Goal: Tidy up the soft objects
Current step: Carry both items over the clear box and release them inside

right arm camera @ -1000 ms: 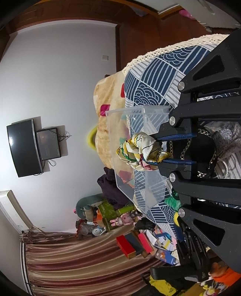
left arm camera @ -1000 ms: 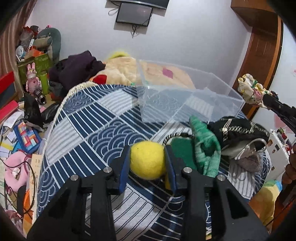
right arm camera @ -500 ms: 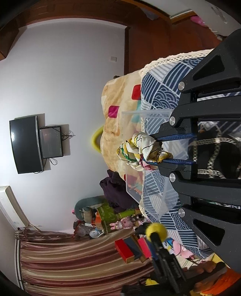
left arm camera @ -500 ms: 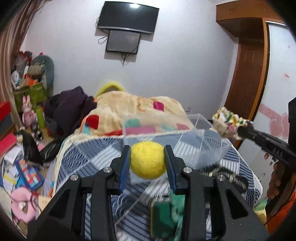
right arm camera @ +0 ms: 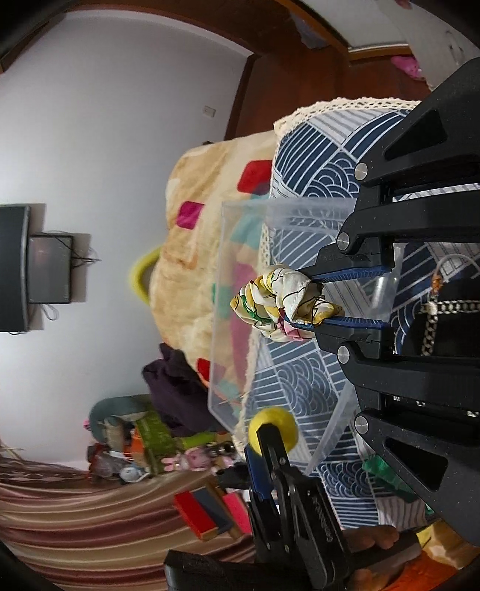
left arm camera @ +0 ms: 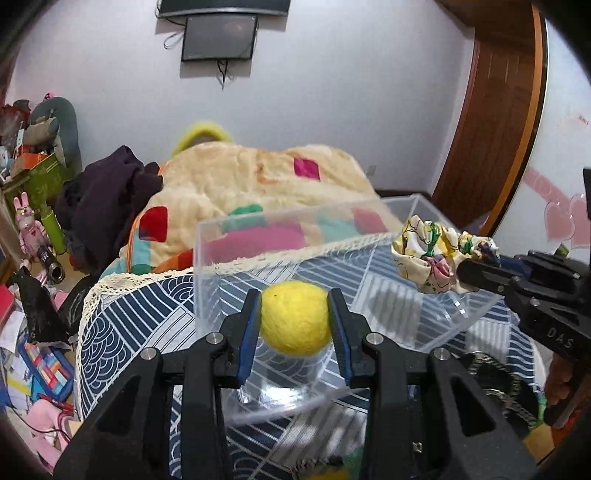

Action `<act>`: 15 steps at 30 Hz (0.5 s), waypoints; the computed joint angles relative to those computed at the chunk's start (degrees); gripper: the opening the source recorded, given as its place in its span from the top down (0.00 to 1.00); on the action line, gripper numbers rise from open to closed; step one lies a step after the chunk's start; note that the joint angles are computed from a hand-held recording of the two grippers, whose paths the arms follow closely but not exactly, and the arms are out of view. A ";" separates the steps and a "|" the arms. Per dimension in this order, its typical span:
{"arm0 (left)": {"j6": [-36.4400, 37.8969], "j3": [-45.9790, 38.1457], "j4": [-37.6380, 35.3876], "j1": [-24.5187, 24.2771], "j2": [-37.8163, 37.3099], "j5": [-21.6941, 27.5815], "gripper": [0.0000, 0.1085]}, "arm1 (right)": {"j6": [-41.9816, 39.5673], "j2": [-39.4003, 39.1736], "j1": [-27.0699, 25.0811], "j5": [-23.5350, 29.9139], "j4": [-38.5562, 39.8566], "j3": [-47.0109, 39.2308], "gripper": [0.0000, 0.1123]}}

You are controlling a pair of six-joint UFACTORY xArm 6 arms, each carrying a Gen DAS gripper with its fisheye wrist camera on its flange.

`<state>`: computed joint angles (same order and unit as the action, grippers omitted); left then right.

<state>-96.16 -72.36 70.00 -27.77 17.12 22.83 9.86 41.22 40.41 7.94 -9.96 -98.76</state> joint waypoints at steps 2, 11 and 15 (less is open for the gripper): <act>3.29 -1.27 -2.16 0.08 1.42 0.20 0.67 | -4.07 1.24 0.20 2.48 4.25 -2.13 0.86; 11.54 -2.50 -9.75 0.76 3.77 -1.52 0.62 | -4.60 1.34 0.24 4.98 5.06 -2.27 0.63; 10.24 -1.44 -8.42 0.15 2.31 -0.48 0.55 | -0.80 -1.02 -0.25 1.02 1.38 1.49 0.51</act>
<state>-85.92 -73.81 61.57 -27.61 19.43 22.34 9.06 40.19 40.16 8.96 -8.58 -97.27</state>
